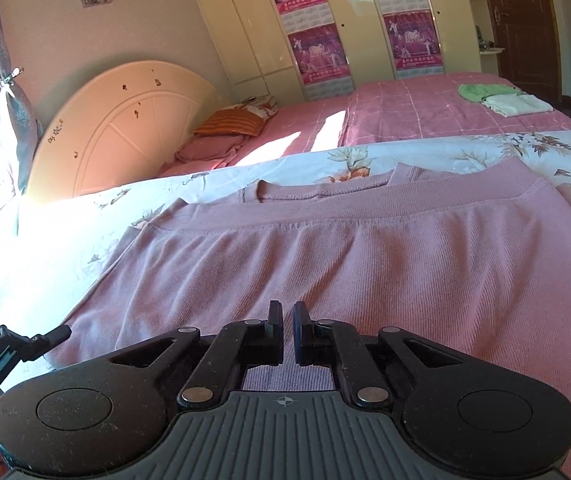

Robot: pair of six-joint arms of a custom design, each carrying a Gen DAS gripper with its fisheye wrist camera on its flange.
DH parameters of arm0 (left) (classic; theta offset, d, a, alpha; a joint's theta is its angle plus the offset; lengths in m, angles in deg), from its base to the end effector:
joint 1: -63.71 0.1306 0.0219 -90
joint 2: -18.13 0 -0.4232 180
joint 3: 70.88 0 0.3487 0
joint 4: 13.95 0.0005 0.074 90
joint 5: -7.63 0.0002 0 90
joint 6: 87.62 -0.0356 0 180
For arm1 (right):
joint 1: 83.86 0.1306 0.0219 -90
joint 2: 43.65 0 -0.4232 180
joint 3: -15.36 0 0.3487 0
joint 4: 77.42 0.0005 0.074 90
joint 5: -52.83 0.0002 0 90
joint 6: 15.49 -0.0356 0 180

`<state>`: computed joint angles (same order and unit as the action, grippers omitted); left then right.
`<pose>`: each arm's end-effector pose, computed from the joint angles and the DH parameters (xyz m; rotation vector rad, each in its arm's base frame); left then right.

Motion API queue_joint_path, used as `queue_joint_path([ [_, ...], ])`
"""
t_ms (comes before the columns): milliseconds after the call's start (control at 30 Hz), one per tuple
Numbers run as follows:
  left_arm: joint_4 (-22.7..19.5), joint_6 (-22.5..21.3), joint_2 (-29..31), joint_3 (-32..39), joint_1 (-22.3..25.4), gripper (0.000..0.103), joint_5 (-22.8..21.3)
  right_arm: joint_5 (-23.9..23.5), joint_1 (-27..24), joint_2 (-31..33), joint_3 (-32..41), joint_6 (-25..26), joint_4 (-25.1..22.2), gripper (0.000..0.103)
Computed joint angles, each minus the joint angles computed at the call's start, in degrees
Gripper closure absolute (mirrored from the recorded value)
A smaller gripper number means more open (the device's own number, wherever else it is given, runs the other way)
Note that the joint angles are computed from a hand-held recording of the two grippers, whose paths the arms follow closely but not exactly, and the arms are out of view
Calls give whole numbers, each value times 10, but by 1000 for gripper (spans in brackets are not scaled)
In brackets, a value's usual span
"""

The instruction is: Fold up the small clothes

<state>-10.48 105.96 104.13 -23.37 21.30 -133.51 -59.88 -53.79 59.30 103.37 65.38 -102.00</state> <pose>0.2724 -0.2120 0.2803 -1.4069 1.4284 -0.6958 0.4572 0.2800 0.3850 -0.6362 2.2365 0.8040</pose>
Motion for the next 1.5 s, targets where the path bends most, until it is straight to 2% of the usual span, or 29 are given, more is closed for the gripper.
queue_joint_path([
  [133,1,27,5,3,25,69,8,-16,-3,8,9,-7,-1,96],
  [167,-6,26,5,6,32,72,16,-27,-3,10,9,-5,6,96],
  [200,-30,24,6,15,39,76,31,-34,0,12,9,-1,11,96],
  [233,-53,20,6,23,45,84,45,-36,3,14,10,4,12,97],
  [267,-59,14,5,24,50,91,55,-37,8,16,11,9,14,97],
  [300,-55,14,2,20,52,94,61,-38,11,18,11,8,18,97],
  [367,-17,-6,-8,8,41,95,35,-40,17,24,16,7,15,97],
  [433,15,-57,-17,4,26,95,4,-7,28,41,36,44,-33,97],
  [467,12,-56,-17,4,26,95,7,4,31,46,35,53,-36,100],
  [500,-3,-46,-16,5,31,95,18,0,30,46,23,49,-13,100],
  [533,-14,-40,-14,5,36,95,33,-3,29,46,22,46,-11,101],
  [600,5,-25,-11,-11,45,94,61,-5,27,48,25,46,-15,101],
  [667,29,-10,-10,-25,48,92,70,-4,27,49,24,50,-14,101],
  [733,14,-20,-14,-19,49,94,72,-5,26,49,25,52,-14,101],
  [767,-1,-35,-18,-10,46,95,67,-6,25,50,25,51,-13,101],
  [800,14,-65,-22,-6,42,95,55,-8,25,51,26,49,-12,101],
  [867,22,-164,-34,21,39,95,58,-16,21,51,24,37,-8,101],
  [933,22,-254,-30,64,41,95,92,-30,15,51,21,17,-2,103],
  [1000,-4,-352,-4,135,44,95,144,-54,-2,42,9,-38,17,103],
  [1100,-32,-438,55,232,40,95,212,-58,-47,1,-47,-138,97,103],
  [1167,-42,-474,102,289,34,95,251,-81,-94,-19,-72,-192,122,102],
  [1233,-54,-488,156,345,28,95,296,-108,-144,-31,-82,-207,114,101],
  [1333,-97,-481,248,434,20,94,367,-129,-214,-46,-89,-214,89,101],
  [1367,-117,-469,281,463,19,90,402,-135,-233,-48,-88,-215,79,100],
  [1400,-155,-457,315,499,22,85,451,-141,-249,-50,-87,-215,68,100],
  [1433,-200,-448,343,534,22,77,489,-148,-262,-51,-86,-213,60,95],
  [1467,-217,-454,347,546,13,71,474,-153,-274,-53,-81,-203,45,70],
  [1500,-205,-472,336,538,6,62,457,-155,-282,-60,-85,-194,40,53],
])
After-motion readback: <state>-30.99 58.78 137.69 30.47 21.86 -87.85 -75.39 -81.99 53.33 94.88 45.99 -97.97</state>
